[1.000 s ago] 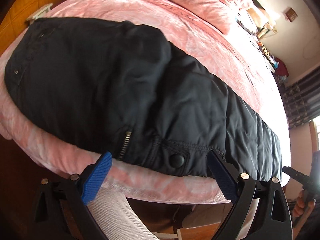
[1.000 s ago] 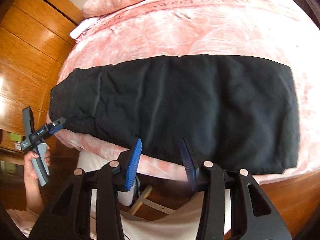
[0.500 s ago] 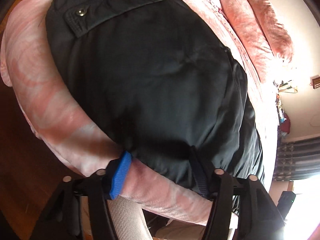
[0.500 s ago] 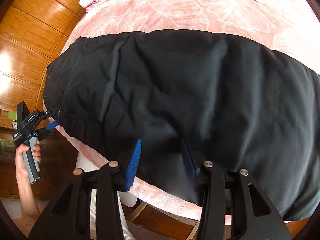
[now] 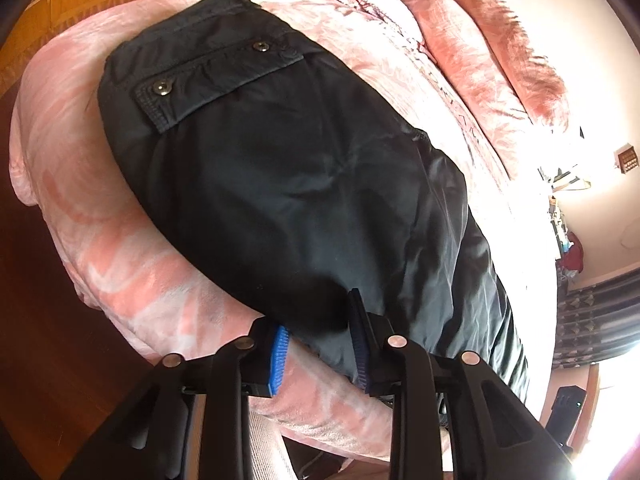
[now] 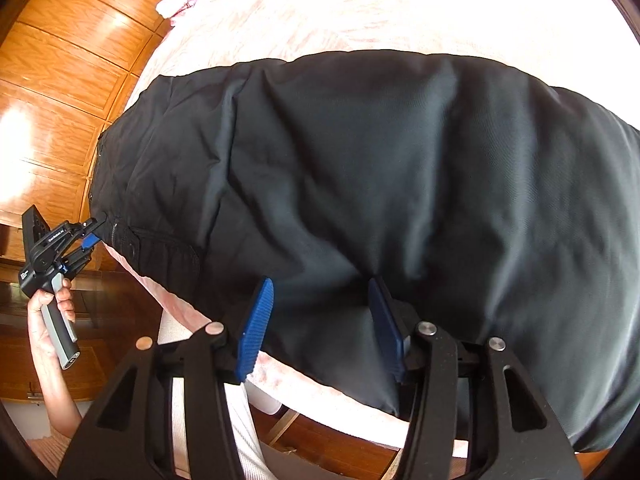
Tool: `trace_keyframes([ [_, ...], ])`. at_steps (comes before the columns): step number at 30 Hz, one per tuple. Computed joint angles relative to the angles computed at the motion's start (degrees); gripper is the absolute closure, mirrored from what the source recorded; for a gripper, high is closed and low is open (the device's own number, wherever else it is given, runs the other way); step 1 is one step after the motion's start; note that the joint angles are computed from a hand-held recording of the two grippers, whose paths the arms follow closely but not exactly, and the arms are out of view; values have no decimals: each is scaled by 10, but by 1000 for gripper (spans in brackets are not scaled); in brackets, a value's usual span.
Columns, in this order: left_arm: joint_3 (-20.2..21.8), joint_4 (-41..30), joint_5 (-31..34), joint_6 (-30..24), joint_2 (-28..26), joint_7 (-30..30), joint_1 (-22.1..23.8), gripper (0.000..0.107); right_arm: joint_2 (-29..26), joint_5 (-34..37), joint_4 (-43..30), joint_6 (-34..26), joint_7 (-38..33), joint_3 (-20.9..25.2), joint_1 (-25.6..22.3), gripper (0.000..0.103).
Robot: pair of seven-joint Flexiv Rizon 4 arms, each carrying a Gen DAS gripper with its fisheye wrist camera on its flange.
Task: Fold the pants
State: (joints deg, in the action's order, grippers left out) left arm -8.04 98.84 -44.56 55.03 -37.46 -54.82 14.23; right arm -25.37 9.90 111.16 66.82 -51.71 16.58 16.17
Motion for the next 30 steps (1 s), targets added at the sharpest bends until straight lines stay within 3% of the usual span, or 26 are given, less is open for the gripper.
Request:
trace_keyframes([
  [4,-11,0,-5,37,1,27,-6,82,-2,-3,-1,3,3,-2,4,51],
  [6,-4,-6,17,67,-7,39,-19,82,-2,-9,2,9,18,-11,11,56],
  [9,21,-44,51,22,-41,-42,-28,82,-5,-28,11,19,39,-23,20,58],
  [14,8,-23,62,43,-27,-42,-18,82,13,-29,37,37,52,-15,15,58],
  [18,19,4,81,58,4,-57,-26,81,56,42,85,90,43,23,-22,55],
  [21,10,39,85,88,34,-46,-32,69,108,91,128,104,46,39,-38,50],
  [24,-15,80,66,124,61,-10,-37,56,148,168,156,113,21,60,-48,50],
  [27,-70,101,12,107,75,68,-31,55,171,276,158,102,-28,77,-61,50],
  [30,-91,102,-14,90,72,129,-58,54,193,294,182,112,-18,60,-40,49],
])
